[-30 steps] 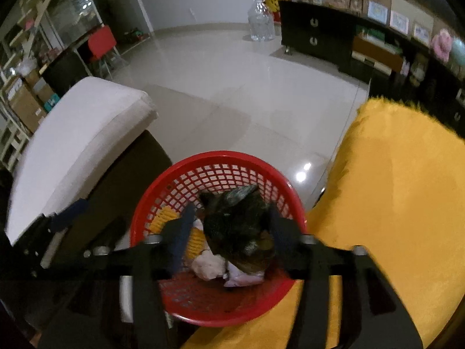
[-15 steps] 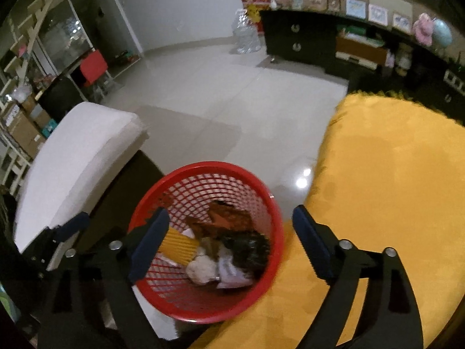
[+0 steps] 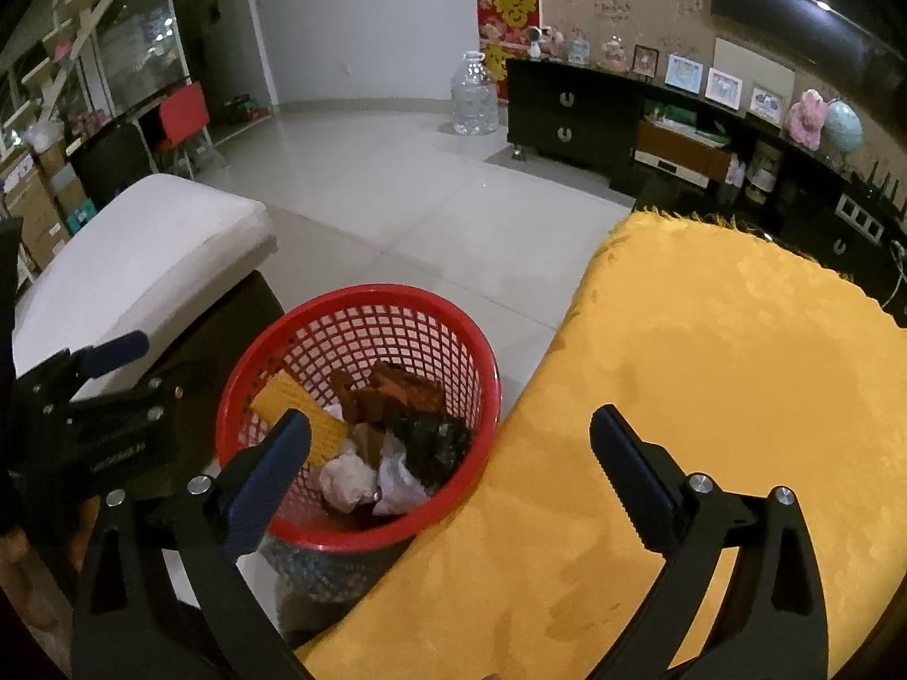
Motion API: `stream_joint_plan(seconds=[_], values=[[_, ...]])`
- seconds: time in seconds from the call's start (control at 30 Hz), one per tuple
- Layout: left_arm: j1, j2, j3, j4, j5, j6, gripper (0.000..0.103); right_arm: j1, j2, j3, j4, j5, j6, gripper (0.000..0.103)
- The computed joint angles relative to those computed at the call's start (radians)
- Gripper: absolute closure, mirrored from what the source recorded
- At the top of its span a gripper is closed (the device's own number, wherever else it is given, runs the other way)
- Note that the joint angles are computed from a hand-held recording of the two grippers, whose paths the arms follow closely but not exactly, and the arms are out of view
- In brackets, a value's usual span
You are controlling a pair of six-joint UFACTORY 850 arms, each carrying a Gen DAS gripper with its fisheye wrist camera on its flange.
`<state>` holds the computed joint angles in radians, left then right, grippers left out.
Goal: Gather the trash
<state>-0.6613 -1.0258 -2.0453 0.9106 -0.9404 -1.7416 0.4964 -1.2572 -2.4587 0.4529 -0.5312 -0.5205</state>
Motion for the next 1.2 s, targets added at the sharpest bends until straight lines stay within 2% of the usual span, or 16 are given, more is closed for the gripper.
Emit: stream_joint_plan(seconds=[0.07,0.17,0.4,0.57,0.83,1.2], values=[[-0.011,0.009,0.008,0.018,-0.018,-0.010,0.023,-0.003,0.063,0.108,0.060,0.053,-0.061,0.007],[-0.027,0.021,0.020,0.021,-0.048,-0.030,0.019,-0.009,0.129,0.214,0.151,0.088,-0.145,0.007],[-0.069,0.054,0.043,0.010,-0.101,-0.056,0.016,-0.014,0.260,0.420,0.349,0.194,-0.350,0.007],[-0.100,0.073,0.053,0.022,-0.137,-0.069,0.015,-0.022,0.335,0.528,0.547,0.218,-0.531,0.007],[-0.133,0.070,0.015,0.036,-0.186,-0.067,0.014,-0.035,0.405,0.630,0.781,0.231,-0.760,0.007],[-0.146,0.022,-0.078,0.028,-0.232,-0.010,0.014,-0.047,0.425,0.660,0.822,0.219,-0.784,0.007]])
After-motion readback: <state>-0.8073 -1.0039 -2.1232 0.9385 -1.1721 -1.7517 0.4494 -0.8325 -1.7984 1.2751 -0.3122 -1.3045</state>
